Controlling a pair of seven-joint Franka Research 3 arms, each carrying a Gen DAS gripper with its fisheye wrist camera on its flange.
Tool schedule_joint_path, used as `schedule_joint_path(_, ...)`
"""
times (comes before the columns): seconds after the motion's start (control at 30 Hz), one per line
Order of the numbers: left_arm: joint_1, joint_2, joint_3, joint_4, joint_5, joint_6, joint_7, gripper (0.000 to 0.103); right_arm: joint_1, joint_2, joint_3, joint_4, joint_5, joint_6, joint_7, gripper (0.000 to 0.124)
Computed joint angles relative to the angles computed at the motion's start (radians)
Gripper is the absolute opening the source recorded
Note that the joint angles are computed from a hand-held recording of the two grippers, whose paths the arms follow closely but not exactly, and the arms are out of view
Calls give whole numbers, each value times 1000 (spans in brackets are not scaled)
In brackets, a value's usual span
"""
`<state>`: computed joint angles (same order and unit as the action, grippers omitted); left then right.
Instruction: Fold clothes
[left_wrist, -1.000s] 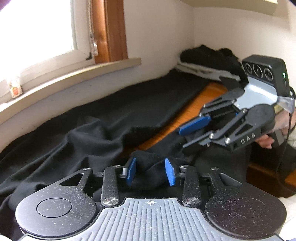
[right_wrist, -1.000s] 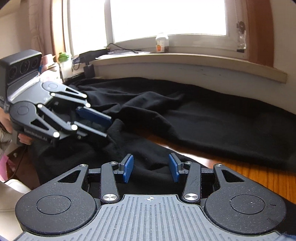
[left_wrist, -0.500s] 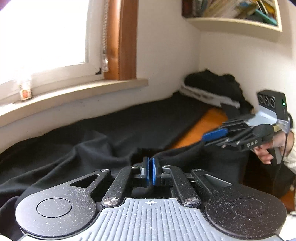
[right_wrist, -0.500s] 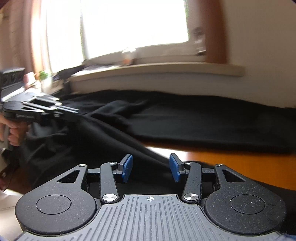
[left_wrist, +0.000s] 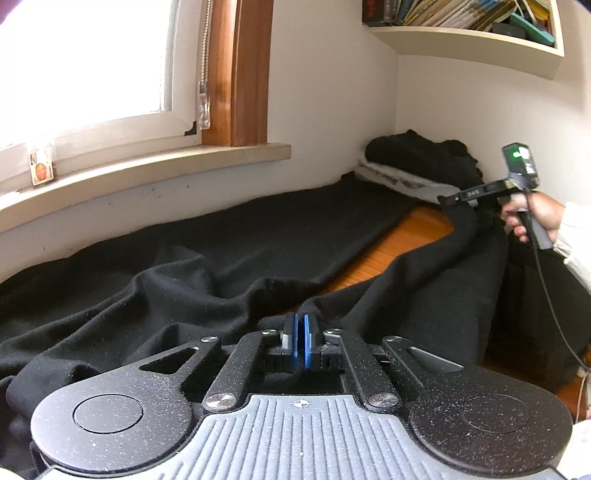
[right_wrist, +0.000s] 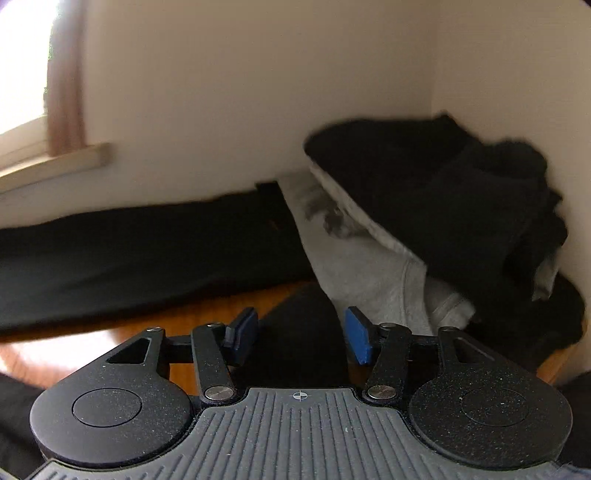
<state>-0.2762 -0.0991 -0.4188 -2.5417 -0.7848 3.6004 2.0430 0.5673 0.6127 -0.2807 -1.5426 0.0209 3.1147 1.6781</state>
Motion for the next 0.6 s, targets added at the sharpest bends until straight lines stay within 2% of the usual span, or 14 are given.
schedule_joint_path(0.07,-2,4,3,-3,7,15,-9,3,25,37,-41,51,-25,-50,21,58)
schedule_joint_path(0.1,-4,5,1,-5,-4,34,-7,3,8,36,-21,47,-25,-48,10,52)
schedule_joint_path(0.13,-8,6,0,-6,-18,55,-4,3,-33,25,33,36,0,-33,-31,20)
schedule_joint_path(0.17,-13,-2,3,-9,-33,66,-3,3,-50,11,52,10,-8,11,-22,8)
schedule_joint_path(0.2,-17,-10,5,-12,-48,74,-3,3,-46,-1,46,-19,3,60,-20,8)
schedule_joint_path(0.27,-28,-33,21,-38,-6,104,-64,3,-2,-43,-7,-103,51,196,-5,7)
schedule_joint_path(0.3,-29,-47,25,-50,17,110,-88,3,2,-70,-12,-147,76,260,-6,7)
schedule_joint_path(0.33,-28,-61,27,-61,39,115,-113,3,-17,-110,11,-202,90,329,-7,7)
schedule_joint_path(0.43,-11,-95,15,-78,95,117,-159,3,-83,-220,84,-338,89,465,-18,7)
schedule_joint_path(0.53,21,-111,-21,-69,102,128,-156,3,-131,-307,132,-431,80,546,-33,7)
schedule_joint_path(0.6,49,-102,-45,-41,73,138,-118,3,-165,-326,164,-437,63,555,-33,7)
